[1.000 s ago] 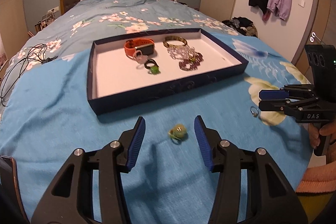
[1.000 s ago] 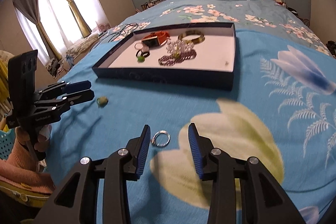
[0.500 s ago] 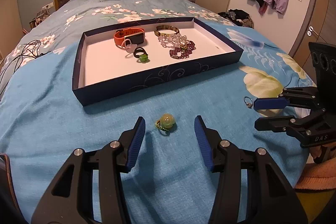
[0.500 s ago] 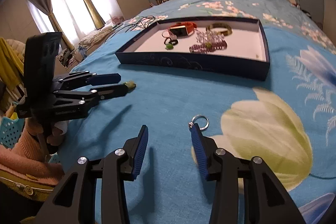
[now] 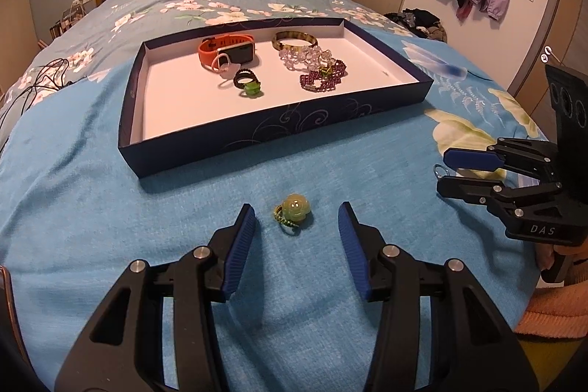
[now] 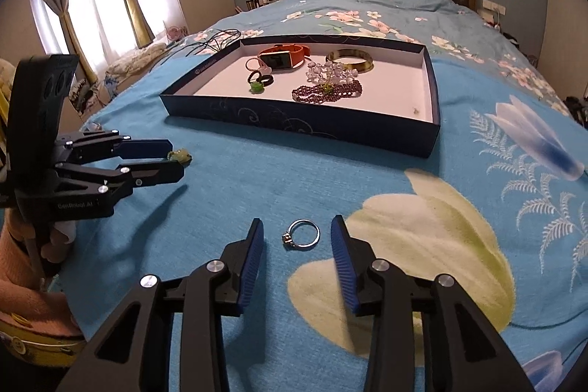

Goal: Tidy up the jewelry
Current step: 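Move both open tools to the silver ring and green ball ring on the bedspread, then grasp the silver ring with the right tool while the left tool grasps the green ball ring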

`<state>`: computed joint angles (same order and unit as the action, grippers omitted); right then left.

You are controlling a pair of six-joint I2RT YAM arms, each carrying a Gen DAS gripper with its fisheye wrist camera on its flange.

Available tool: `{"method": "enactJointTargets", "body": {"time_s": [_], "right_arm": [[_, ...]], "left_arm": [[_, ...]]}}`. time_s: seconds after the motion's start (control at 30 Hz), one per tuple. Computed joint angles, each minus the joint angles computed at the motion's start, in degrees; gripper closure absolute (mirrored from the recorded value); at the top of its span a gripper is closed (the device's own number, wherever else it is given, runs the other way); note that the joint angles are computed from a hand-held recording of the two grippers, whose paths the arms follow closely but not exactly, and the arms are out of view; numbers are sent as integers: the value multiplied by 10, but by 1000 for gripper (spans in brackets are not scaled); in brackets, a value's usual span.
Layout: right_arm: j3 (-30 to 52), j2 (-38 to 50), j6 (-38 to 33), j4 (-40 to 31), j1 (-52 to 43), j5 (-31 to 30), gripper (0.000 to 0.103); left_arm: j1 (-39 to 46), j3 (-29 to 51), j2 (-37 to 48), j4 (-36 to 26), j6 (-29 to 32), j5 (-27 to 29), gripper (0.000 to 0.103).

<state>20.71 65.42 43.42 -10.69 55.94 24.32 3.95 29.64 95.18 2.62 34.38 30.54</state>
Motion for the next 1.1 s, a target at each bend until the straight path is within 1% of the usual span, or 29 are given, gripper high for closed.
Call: {"method": "enactJointTargets", "body": {"time_s": [0.17,0.23,0.37,0.43,0.53,0.57,0.67,0.77,0.83,0.9,0.97,1.03,1.07,1.1], "right_arm": [[7,9,3,-15,7,16,78],[6,7,0,-20,6,18,84],[0,-9,-4,-32,8,20,90],[-5,-21,-5,-37,6,16,90],[-10,-35,13,-46,2,19,82],[-14,-39,14,-41,-1,14,82],[-10,-25,15,-30,2,15,76],[6,7,13,-25,10,26,75],[10,14,9,-23,10,26,77],[12,16,9,-25,8,28,87],[10,13,7,-25,5,25,88],[10,13,7,-25,6,27,88],[10,13,7,-25,6,27,88],[9,13,6,-23,5,27,88]], "left_arm": [[-2,1,1,1,0,-1,58],[-1,1,2,1,0,0,58],[-2,2,2,0,-1,0,58],[-2,2,2,1,0,0,58],[-1,2,2,0,0,0,58],[-2,1,2,1,0,0,58],[-6,2,2,1,-3,-1,58],[-6,1,2,1,-4,-2,59],[-8,3,3,1,-6,-3,60],[-12,1,5,6,-9,-8,66],[-13,1,6,9,-11,-11,68],[-13,0,5,9,-11,-11,73],[-14,1,5,10,-12,-12,80],[-15,2,7,9,-13,-12,84]]}}
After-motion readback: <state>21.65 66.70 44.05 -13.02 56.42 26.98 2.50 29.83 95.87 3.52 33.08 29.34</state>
